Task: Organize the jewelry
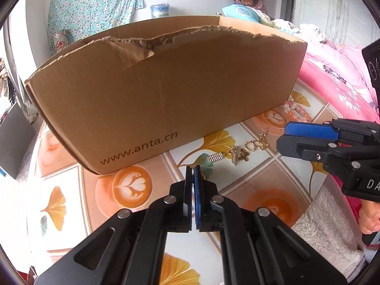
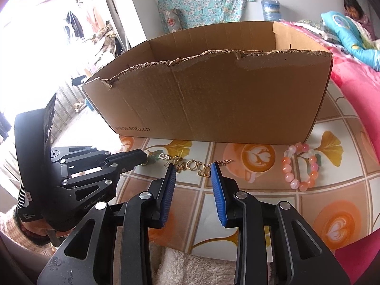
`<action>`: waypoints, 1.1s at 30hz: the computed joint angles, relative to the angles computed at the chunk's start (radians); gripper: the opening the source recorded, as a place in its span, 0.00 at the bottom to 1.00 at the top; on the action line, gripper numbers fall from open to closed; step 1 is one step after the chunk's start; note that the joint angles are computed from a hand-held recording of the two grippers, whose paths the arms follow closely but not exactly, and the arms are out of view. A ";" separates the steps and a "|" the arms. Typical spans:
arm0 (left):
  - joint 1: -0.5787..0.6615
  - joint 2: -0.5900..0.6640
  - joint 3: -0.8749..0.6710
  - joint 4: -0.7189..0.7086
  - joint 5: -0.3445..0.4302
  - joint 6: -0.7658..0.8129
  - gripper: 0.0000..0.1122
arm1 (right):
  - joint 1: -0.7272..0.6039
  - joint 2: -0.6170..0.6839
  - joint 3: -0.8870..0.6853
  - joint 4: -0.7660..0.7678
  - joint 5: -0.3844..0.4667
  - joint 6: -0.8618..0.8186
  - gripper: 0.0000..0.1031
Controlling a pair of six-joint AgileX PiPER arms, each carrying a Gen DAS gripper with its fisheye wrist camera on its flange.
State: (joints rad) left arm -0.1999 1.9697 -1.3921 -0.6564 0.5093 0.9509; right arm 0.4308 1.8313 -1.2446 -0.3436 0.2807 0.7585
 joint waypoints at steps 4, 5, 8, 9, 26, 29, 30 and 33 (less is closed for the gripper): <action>0.040 -0.009 0.014 -0.111 0.050 -0.020 0.02 | 0.000 -0.003 0.002 0.000 -0.006 0.003 0.30; 0.055 -0.018 0.030 -0.175 0.051 0.025 0.02 | 0.000 -0.004 0.003 0.000 -0.007 0.003 0.30; 0.067 -0.059 0.086 -0.276 0.004 0.154 0.03 | -0.003 -0.011 0.014 -0.006 -0.012 0.004 0.31; 0.057 -0.064 0.092 -0.238 -0.021 0.144 0.04 | -0.004 -0.014 0.019 -0.005 -0.016 0.003 0.31; -0.033 -0.053 0.081 -0.016 -0.048 0.053 0.05 | -0.020 -0.025 0.045 0.052 -0.045 -0.043 0.32; -0.029 -0.070 0.100 -0.050 -0.065 0.131 0.23 | -0.026 -0.025 0.050 0.092 -0.053 -0.087 0.32; -0.027 -0.076 0.108 -0.059 -0.075 0.164 0.27 | -0.027 -0.024 0.050 0.101 -0.055 -0.097 0.32; -0.027 -0.067 0.092 -0.035 -0.080 0.203 0.30 | -0.033 -0.020 0.049 0.132 -0.060 -0.129 0.32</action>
State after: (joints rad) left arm -0.2269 1.9031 -1.3000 -0.6915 0.4296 1.1536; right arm 0.3978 1.8111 -1.1961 -0.2120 0.2206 0.6292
